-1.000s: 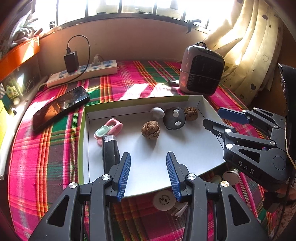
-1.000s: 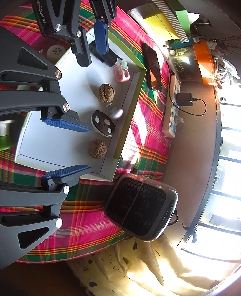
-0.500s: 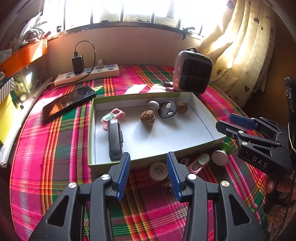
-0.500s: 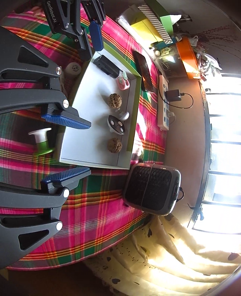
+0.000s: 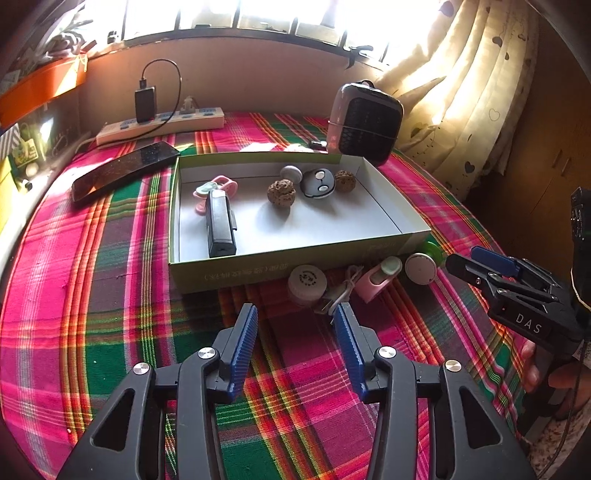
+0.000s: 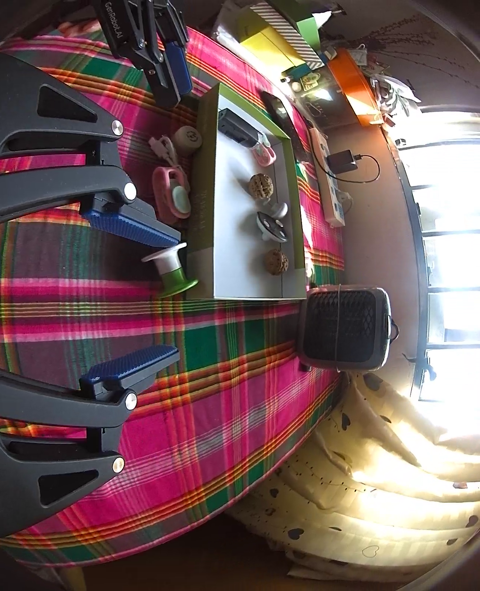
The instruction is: Organize objects
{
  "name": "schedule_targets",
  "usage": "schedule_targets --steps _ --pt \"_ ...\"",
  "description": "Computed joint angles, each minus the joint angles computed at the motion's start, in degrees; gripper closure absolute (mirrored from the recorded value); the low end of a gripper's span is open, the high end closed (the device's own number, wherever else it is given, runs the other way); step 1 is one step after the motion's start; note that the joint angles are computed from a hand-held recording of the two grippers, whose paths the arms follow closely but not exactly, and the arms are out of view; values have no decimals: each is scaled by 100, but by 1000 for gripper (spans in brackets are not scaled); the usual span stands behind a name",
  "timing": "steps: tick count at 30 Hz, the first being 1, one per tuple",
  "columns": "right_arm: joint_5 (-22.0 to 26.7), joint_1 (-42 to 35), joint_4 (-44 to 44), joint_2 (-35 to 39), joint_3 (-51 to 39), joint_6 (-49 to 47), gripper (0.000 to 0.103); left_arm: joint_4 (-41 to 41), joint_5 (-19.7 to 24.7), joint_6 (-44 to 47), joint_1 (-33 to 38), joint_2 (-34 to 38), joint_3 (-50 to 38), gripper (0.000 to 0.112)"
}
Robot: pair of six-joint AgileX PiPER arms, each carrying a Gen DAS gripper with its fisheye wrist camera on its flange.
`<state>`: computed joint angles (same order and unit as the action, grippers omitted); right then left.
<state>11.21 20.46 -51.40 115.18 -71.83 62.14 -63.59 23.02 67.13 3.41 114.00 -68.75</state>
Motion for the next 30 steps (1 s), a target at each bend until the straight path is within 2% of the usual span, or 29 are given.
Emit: schedule_targets --steps 4,6,9,12,21,27,30 --pt "-50 -12 1279 110 -103 -1007 42 70 219 -17 75 131 -146 69" --pt "50 39 1188 176 -205 -883 39 -4 315 46 116 182 -184 69" --pt "134 49 1552 286 -378 -1236 38 -67 417 104 151 246 -220 69" --pt "379 115 1227 446 -595 -1021 38 -39 491 76 168 299 -274 69" --pt "387 -62 2699 717 -975 -2847 38 389 638 -500 168 493 -530 69" --pt "488 -178 3716 885 -1235 -4094 38 659 500 -943 121 516 -611 68" --pt "553 -197 3721 933 -1298 -4184 38 846 551 -1261 106 566 -742 67"
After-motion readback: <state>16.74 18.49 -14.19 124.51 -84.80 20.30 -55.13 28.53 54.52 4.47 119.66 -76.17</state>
